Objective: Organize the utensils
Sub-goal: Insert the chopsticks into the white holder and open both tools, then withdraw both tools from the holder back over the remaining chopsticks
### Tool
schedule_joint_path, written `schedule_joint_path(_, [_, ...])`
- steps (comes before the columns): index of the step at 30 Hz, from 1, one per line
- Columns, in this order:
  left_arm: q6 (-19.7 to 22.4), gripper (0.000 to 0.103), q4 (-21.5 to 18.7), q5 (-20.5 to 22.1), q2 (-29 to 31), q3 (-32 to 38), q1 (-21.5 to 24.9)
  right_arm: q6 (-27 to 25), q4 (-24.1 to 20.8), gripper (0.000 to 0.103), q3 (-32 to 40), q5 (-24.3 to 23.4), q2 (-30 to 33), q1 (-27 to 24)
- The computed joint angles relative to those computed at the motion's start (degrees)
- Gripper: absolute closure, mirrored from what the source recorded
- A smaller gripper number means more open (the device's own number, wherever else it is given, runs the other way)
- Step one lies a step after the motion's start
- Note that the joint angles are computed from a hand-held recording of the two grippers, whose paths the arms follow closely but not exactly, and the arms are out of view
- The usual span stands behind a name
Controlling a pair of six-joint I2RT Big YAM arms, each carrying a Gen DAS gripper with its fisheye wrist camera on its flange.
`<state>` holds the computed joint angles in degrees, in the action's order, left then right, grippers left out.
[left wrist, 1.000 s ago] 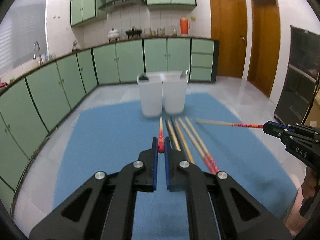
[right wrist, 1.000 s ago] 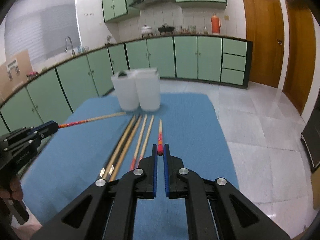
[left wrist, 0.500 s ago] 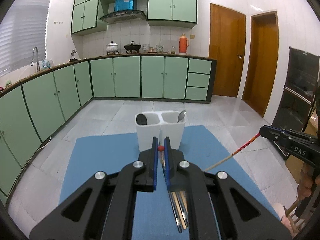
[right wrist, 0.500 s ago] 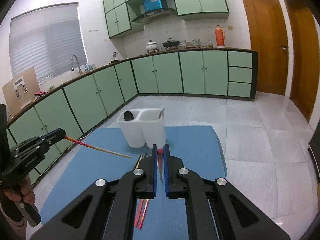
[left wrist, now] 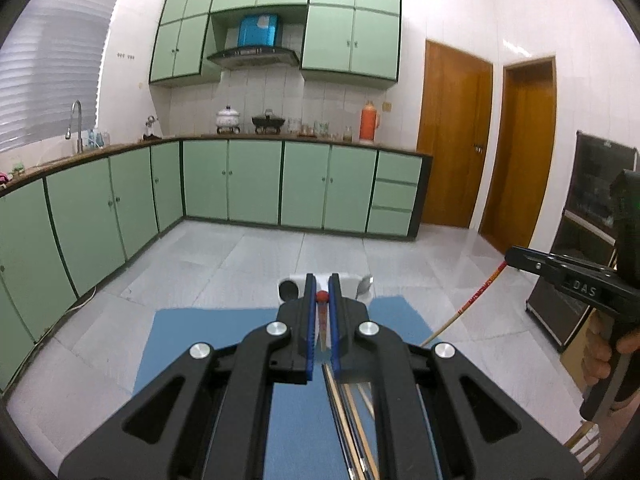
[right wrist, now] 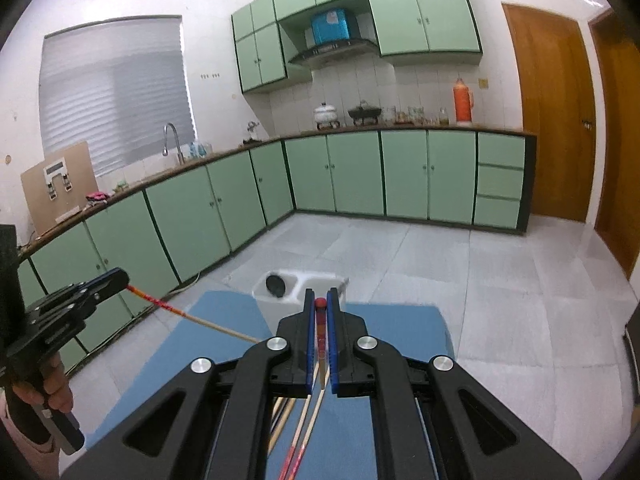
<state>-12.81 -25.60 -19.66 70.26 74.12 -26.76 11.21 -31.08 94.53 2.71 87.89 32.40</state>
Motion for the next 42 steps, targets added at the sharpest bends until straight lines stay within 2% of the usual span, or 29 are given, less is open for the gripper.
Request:
schedule_joint_path(7, [1.96, 0.098, 3.78, -0.21, 2.42, 4.79, 1.09, -0.97, 0.26, 0.098, 9.96, -0.28, 4.6, -0.27])
schedule_joint_path(12, [4.5, 0.098, 6.38, -1.14, 6.91, 10.13, 2.08, -2.14, -1.65, 0.098, 20.15, 0.87, 10.9, -0.13])
schedule_joint_path(14, [4.57, 0.098, 6.62, -0.76, 9.71, 12.61, 2.84, -2.81, -3.83, 0.098, 25.85, 1.48, 14.83, -0.16])
schedule_joint_path(19, [3.43, 0.098, 4.15, 1.36, 16.03, 17.55, 4.84, -2.76, -9.06, 0.098, 36.57, 0.69, 23.46, -0.6])
schedule_joint_path(23, [2.83, 0.098, 1.16, 3.78, 20.13, 20.09, 6.04, -2.59, -12.25, 0.098, 41.14, 0.22, 28.31, -0.98])
schedule_joint_path(32, [1.89, 0.096, -2.98, 6.77, 23.93, 21.06, 7.77, -0.65, -13.44, 0.097, 39.6, -2.49, 30.8, -1.77])
schedule_joint_path(34, [1.8, 0.087, -3.45, 7.37, 23.78, 20.65, 8.07, -0.52, -13.22, 0.096, 38.37, -2.91, 30.36, -1.91])
schedule_joint_path(35, [1.77, 0.074, -3.18, 7.4, 23.38, 20.11, 8.14, -0.24, -12.69, 0.094, 37.14, -2.78, 29.76, -1.98])
schedule_joint_path(37, [1.6, 0.064, -1.84, 7.19, 22.03, 18.42, 8.24, 0.16, -10.62, 0.088, 33.65, -2.56, 27.85, -2.22])
schedule_joint_path(39, [1.71, 0.06, -0.95, 7.11, 20.39, 16.64, 8.17, 0.52, -8.49, 0.082, 29.99, -2.09, 25.67, -2.45])
schedule_joint_path(42, [1.53, 0.045, 1.25, 5.94, 17.17, 12.67, 7.74, 1.58, -3.55, 0.053, 22.42, 0.25, 21.04, -2.56])
